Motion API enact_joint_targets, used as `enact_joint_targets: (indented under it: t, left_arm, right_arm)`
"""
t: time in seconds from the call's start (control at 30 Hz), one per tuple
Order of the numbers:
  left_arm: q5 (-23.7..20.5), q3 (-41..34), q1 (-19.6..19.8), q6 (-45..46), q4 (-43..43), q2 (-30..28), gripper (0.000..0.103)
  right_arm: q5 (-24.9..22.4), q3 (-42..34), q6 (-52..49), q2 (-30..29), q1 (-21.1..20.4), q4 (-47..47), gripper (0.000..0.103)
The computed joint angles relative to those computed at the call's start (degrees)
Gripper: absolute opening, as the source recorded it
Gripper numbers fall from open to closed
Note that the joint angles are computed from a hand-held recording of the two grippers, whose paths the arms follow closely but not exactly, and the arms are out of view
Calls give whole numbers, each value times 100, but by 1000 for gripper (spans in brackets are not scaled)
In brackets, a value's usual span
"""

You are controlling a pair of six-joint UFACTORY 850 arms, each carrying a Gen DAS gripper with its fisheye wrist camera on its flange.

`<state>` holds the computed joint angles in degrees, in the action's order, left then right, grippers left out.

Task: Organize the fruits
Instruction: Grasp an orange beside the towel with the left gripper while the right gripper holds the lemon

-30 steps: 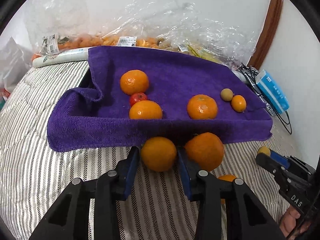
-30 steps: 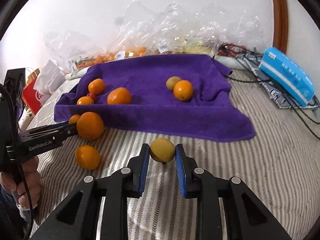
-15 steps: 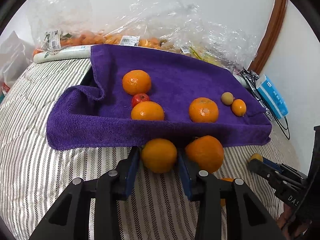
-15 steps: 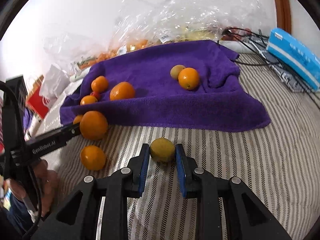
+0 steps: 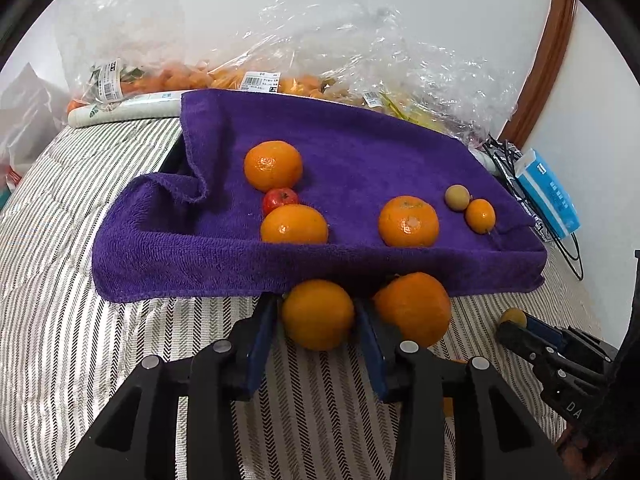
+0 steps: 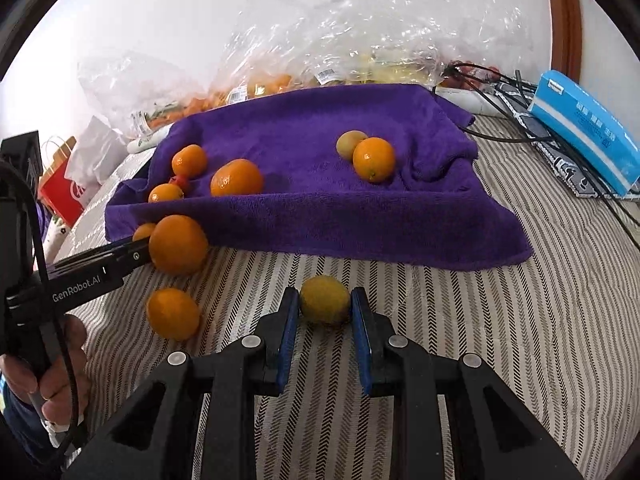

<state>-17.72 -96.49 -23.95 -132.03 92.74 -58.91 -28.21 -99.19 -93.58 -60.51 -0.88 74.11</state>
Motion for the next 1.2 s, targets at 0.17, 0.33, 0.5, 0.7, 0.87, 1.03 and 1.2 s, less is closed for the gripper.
enact_joint_targets:
  t: [0.17,0.33,0.5,0.7,0.87,1.03,1.2]
  left_arm:
    - [11,77,13,-453,337,36,34]
    - [95,233,44,-1270,1069,119,34]
    - [-25,423,37,-2073,1830,233,34]
    - [-75,504,18,-2225,1993,295,34]
    - [-215,621,-42,-1762,1614,389,34]
    - [-308,998,-44,-2521,2258,628,34]
    - [-410,1391,-59,-2972,2611,893,34]
  right_arm:
    - [-37,-8,-25,-10,-14,24,26]
    - [-251,-23,-83,-25,-77,174,26]
    - [-427,18,-278,-8,-122,395,26]
    - [-543,107,-583,37,-153,710,26]
    - [-462,338,-1152,168,-168,1366,26]
    - [-424,644,-1565,393,-141,1775,26]
    - [-458,1023,-2184,743,-99,2221,26]
